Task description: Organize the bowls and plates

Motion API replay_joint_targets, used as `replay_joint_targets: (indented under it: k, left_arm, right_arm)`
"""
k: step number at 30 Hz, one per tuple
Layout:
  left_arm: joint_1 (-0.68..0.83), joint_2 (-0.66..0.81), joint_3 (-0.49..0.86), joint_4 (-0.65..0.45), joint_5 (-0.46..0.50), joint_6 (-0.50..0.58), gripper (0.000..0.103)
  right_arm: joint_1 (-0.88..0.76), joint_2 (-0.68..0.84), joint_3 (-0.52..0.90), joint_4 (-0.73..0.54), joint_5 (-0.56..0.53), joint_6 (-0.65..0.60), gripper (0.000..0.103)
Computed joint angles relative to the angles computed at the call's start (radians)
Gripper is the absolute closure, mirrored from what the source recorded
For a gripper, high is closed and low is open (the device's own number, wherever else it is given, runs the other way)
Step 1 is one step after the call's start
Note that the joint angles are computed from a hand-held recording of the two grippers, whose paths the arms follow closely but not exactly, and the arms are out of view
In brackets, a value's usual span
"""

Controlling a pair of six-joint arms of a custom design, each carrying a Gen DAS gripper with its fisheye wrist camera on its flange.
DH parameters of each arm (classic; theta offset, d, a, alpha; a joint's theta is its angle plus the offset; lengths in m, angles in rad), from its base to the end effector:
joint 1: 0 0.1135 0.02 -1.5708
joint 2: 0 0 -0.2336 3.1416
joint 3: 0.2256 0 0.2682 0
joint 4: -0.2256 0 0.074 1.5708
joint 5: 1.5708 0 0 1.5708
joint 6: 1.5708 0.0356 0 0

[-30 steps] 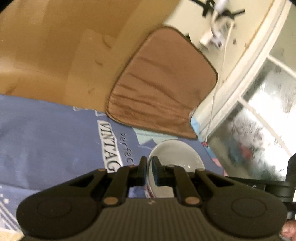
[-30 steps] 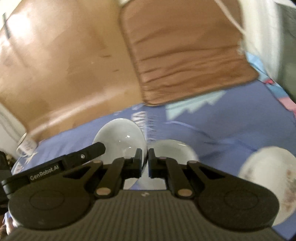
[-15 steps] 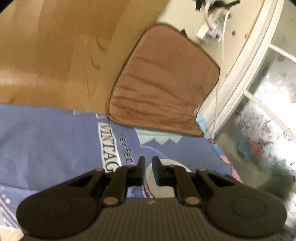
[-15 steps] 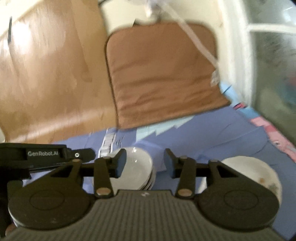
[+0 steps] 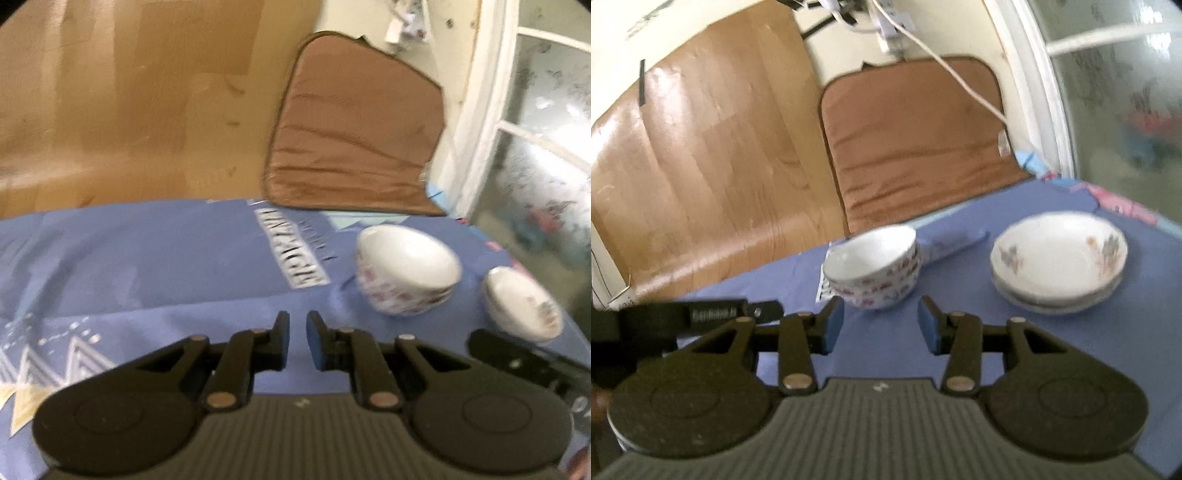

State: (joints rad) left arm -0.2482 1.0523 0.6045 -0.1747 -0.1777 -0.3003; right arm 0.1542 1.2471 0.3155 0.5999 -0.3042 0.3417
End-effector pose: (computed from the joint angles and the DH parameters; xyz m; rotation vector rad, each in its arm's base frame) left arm 0.2482 -0.0564 0.1937 -0.1565 2.1788 -0.1162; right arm 0.2472 0.0492 0.1258 -0.0293 1.9356 0.6228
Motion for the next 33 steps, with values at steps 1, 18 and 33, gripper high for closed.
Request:
replay_joint_targets:
  k: [1,18,33]
  left_arm:
    - [0.009,-0.002,-0.011,0.004,-0.008,0.003,0.087]
    - [0.01,-0.022,-0.109,0.11,-0.089,0.057,0.075]
    - [-0.03,0.023,-0.065,0.067,-0.173,0.054,0.006]
  right_arm:
    - [0.006,0.003,-0.001,-0.002,0.004,-0.006,0.055]
    - [0.072,0.059,-0.004,0.008,0.077,-0.011,0.055]
    - [0.048,0.149,0.019,0.055,0.001,0.012,0.05]
